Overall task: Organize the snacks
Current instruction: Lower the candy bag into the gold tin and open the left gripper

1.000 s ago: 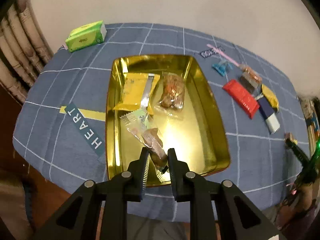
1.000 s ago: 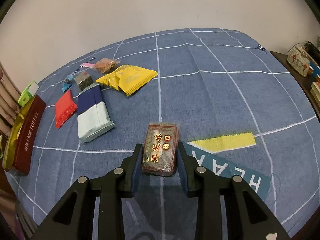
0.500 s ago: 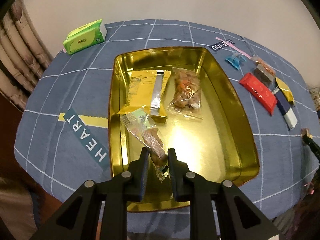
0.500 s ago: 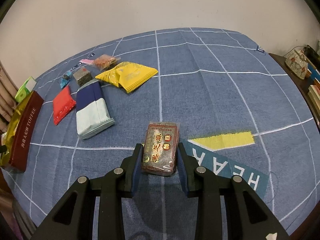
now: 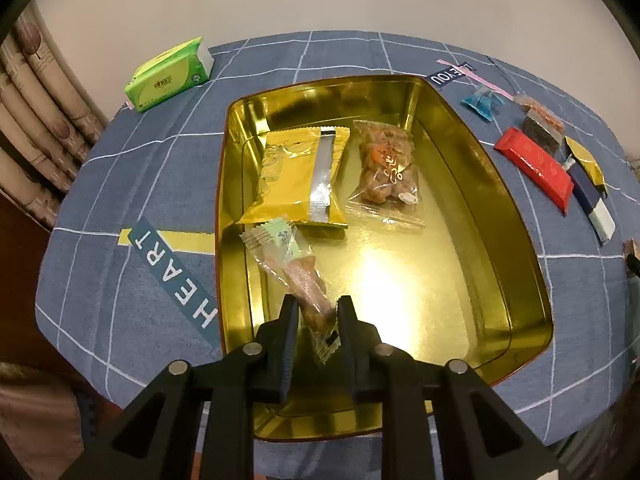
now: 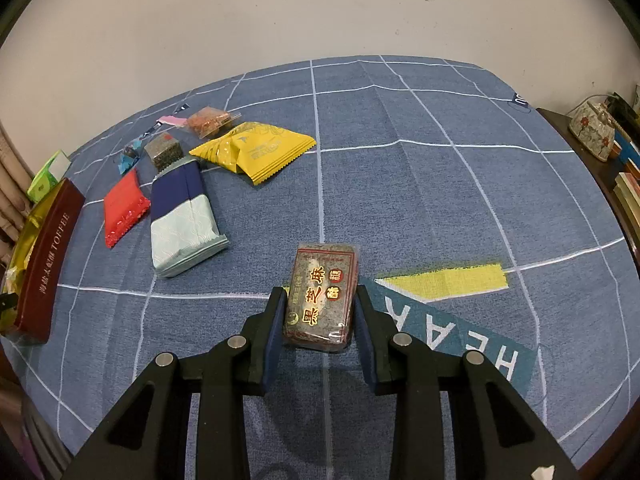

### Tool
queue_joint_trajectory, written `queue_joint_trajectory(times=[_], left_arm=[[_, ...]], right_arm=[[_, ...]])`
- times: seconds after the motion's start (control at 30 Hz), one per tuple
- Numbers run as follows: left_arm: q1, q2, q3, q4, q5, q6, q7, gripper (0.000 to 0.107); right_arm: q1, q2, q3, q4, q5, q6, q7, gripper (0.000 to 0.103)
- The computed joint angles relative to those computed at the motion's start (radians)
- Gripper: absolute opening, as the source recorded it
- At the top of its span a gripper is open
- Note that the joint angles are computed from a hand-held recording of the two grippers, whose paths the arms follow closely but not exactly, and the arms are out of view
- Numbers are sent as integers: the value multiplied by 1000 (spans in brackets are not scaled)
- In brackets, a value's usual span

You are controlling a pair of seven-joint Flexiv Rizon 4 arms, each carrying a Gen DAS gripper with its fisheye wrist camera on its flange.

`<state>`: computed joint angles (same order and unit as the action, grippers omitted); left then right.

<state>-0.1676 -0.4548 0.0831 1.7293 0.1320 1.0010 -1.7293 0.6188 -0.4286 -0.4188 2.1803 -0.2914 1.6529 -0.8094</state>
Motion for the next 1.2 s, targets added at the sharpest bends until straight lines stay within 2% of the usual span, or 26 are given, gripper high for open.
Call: queue_joint_trajectory(times=[0.4, 0.97, 1.1, 1.2], left_arm=[[-11, -7, 11, -20, 38, -33, -14, 22], [-26, 33, 22, -8, 86, -17, -67, 24], [-31, 65, 25, 6, 104, -4, -97, 31], [-27, 96, 21, 29, 106, 13, -115, 33]], right_arm=[[8, -3, -7, 0, 4, 1, -1, 30], [24, -8, -21, -1, 10, 2, 2, 30], [20, -4, -15, -1, 11, -6, 7, 30], [12, 2, -4, -1, 2, -15, 11, 30]])
